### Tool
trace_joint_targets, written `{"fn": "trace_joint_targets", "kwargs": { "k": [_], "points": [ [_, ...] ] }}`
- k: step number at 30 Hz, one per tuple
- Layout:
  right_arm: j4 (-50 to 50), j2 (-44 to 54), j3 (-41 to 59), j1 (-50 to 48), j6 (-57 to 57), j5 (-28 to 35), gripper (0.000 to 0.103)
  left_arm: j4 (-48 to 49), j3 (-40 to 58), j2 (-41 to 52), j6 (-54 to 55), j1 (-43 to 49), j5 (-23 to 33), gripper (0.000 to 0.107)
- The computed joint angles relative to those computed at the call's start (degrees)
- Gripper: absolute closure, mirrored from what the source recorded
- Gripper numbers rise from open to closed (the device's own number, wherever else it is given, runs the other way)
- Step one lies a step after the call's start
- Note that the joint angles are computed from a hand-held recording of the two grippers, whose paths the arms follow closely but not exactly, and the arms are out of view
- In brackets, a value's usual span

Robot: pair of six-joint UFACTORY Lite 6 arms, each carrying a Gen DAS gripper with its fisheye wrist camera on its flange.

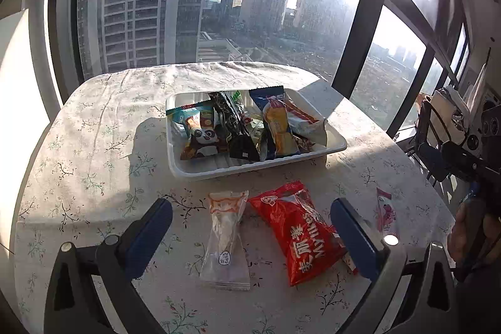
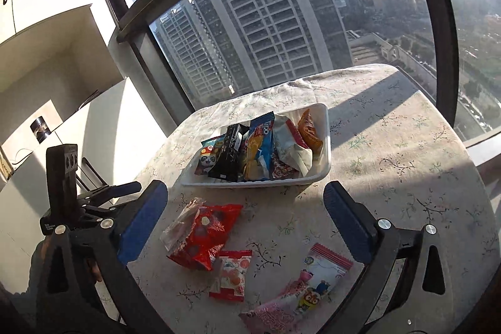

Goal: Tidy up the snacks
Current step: 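Move back to the pile and grasp the clear orange-print packet with the left gripper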

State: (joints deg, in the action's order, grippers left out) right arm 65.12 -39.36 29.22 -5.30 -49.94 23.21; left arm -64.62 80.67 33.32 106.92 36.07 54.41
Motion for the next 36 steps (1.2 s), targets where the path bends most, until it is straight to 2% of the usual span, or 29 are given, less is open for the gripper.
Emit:
{"fn": "trace_joint_targets", "kwargs": {
  "k": [4,8,12,20,24,27,29,33,36],
  "points": [
    [-6.8,-14.9,-10.6,-5.4,7.9,6.6,0.002,-0.2,-5.9,-2.1,4.2,4.3,1.5,0.004],
    [-15.4,-22.0,-16.4,-7.7,17.3,7.9,0.002,0.1,-9.4,-2.2,6.6,6.1,0.2,0.004],
    [-12.5,-24.9,-20.0,-13.0,13.7,12.2,0.002,-0.1,-10.5,-1.5,7.5,7.1,-0.7,0.004],
    [-13.6,-26.2,-23.4,-9.5,15.8,10.1,0.002,-1.0,-10.7,-1.0,8.3,6.8,-2.9,0.004],
    [-16.6,-25.8,-23.4,-5.0,20.0,6.8,0.002,-0.7,-8.7,-0.1,7.8,5.3,-4.3,0.004],
    [-15.8,-25.1,-23.4,-4.7,19.7,6.8,0.002,0.5,-6.6,0.8,6.6,3.0,-6.3,0.005],
    [-14.9,-25.2,-23.6,-5.3,18.9,7.1,0.002,1.6,-5.0,1.4,5.5,1.1,-7.9,0.008],
    [-12.8,-24.4,-23.5,-6.3,16.4,7.5,0.002,5.1,-0.3,4.1,0.6,-3.0,-11.3,0.039],
    [-12.4,-24.4,-23.6,-6.1,15.9,7.4,0.002,8.9,3.0,6.8,-4.2,-5.9,-14.2,0.041]
  ]
}}
